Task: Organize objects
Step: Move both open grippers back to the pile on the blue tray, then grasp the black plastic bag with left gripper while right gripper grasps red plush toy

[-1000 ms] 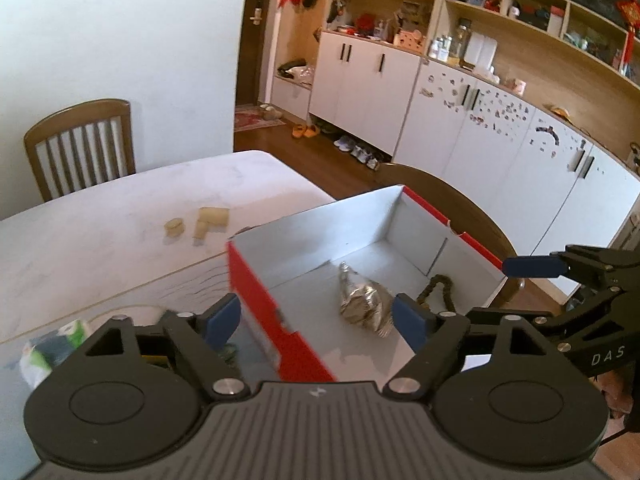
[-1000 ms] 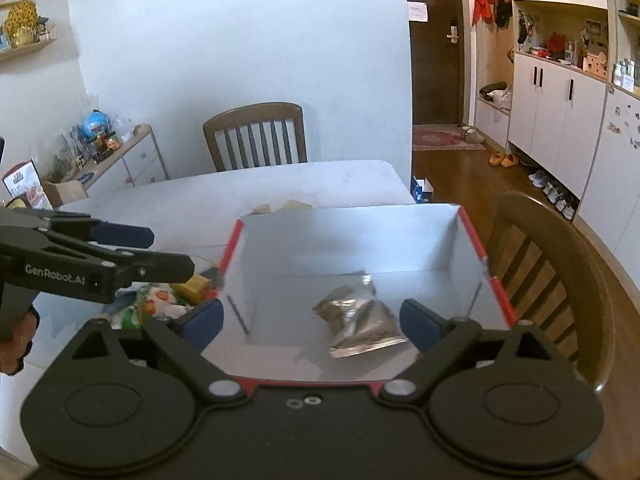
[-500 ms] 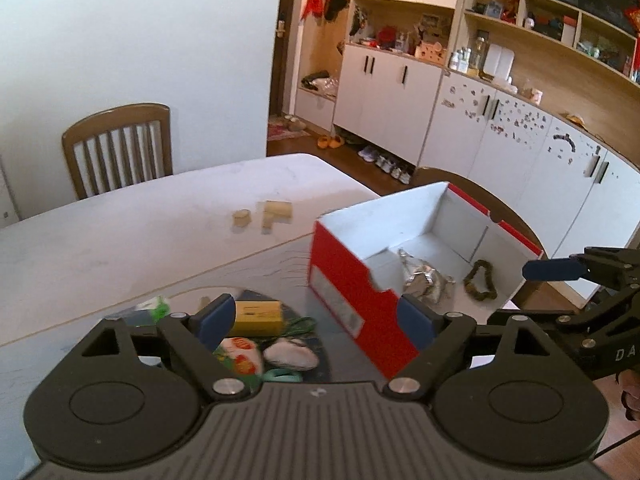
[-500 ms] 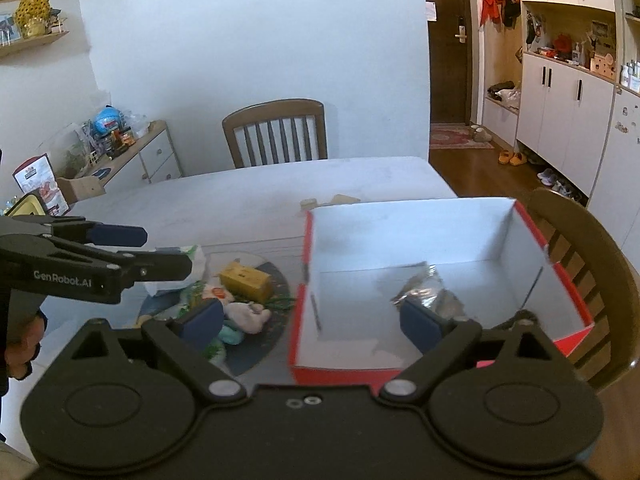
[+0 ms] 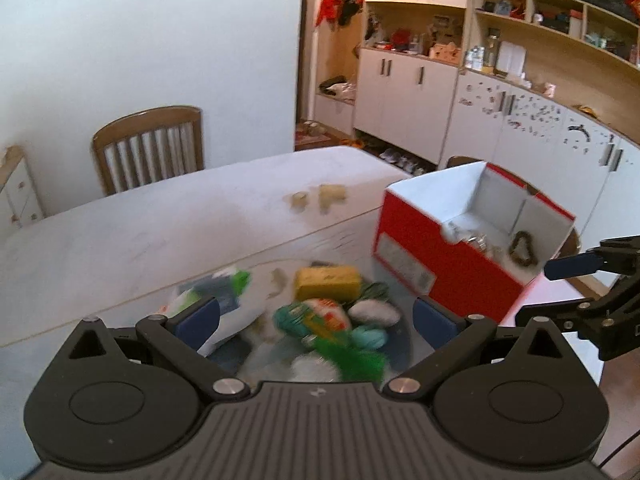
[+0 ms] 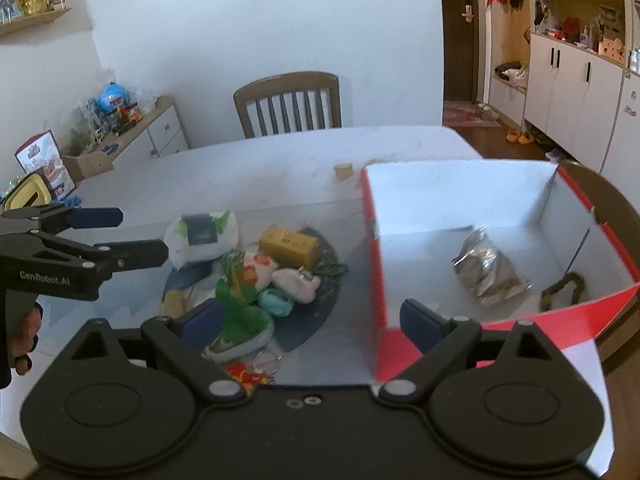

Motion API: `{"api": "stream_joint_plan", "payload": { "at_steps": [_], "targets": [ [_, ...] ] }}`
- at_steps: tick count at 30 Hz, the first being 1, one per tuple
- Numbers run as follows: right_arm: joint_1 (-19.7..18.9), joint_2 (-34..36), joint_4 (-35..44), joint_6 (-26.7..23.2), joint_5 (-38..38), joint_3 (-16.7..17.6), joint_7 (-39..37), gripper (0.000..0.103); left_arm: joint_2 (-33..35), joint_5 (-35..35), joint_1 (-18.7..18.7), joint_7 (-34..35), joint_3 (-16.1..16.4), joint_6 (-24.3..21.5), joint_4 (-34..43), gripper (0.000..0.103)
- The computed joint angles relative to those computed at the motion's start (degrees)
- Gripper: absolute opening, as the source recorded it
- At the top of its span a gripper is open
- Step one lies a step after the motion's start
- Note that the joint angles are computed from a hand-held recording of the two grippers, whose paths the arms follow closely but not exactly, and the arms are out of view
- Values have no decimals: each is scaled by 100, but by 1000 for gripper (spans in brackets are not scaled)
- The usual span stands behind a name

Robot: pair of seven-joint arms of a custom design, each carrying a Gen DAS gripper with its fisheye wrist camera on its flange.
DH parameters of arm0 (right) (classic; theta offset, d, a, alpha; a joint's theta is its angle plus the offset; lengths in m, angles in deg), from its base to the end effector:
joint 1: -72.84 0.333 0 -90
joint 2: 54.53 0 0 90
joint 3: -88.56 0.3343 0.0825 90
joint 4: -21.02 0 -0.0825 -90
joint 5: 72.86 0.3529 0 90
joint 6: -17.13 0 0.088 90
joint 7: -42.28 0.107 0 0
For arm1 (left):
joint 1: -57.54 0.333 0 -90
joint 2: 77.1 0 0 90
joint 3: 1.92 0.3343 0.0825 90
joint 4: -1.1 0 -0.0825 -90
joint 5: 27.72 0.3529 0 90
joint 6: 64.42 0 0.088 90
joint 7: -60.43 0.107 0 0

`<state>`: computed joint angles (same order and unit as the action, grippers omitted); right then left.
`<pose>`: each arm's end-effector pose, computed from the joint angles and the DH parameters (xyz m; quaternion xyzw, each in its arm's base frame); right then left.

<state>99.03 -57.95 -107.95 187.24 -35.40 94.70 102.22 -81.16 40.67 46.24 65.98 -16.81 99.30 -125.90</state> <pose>0.4671 0.2477 0.5077 -0.7870 0.4722 -0.1281 0.3759 0.4412 -0.2764 0.4950 -0.6192 0.6475 -0.3398 0.2860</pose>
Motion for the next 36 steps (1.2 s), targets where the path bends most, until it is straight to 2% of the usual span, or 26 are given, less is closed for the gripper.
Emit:
{"api": "stream_joint_plan", "payload": {
  "at_steps": [7, 9, 15, 23, 27, 36],
  "targets": [
    [10, 182, -94, 32, -575, 159, 633, 95, -191, 552, 167, -440, 19, 154, -473, 103],
    [-4, 247, -110, 9, -940, 205, 1001, 94, -158, 397, 170, -319, 38, 163, -573, 103],
    [14, 444, -89, -146, -1476, 303, 1415, 93, 1, 48, 184, -84, 88, 231, -785, 103],
    [25, 695, -71, -271, -1769, 430, 1489, 88, 233, -285, 217, 63, 226, 763, -961, 103],
    [-2, 792, -39, -273, -1722, 499, 1406, 81, 328, -67, 217, -56, 274, 1063, -963, 103],
    [-52, 999, 116, -255, -1563, 628, 1240, 70, 525, -268, 132, 119, 432, 1366, -926, 101]
  ]
}}
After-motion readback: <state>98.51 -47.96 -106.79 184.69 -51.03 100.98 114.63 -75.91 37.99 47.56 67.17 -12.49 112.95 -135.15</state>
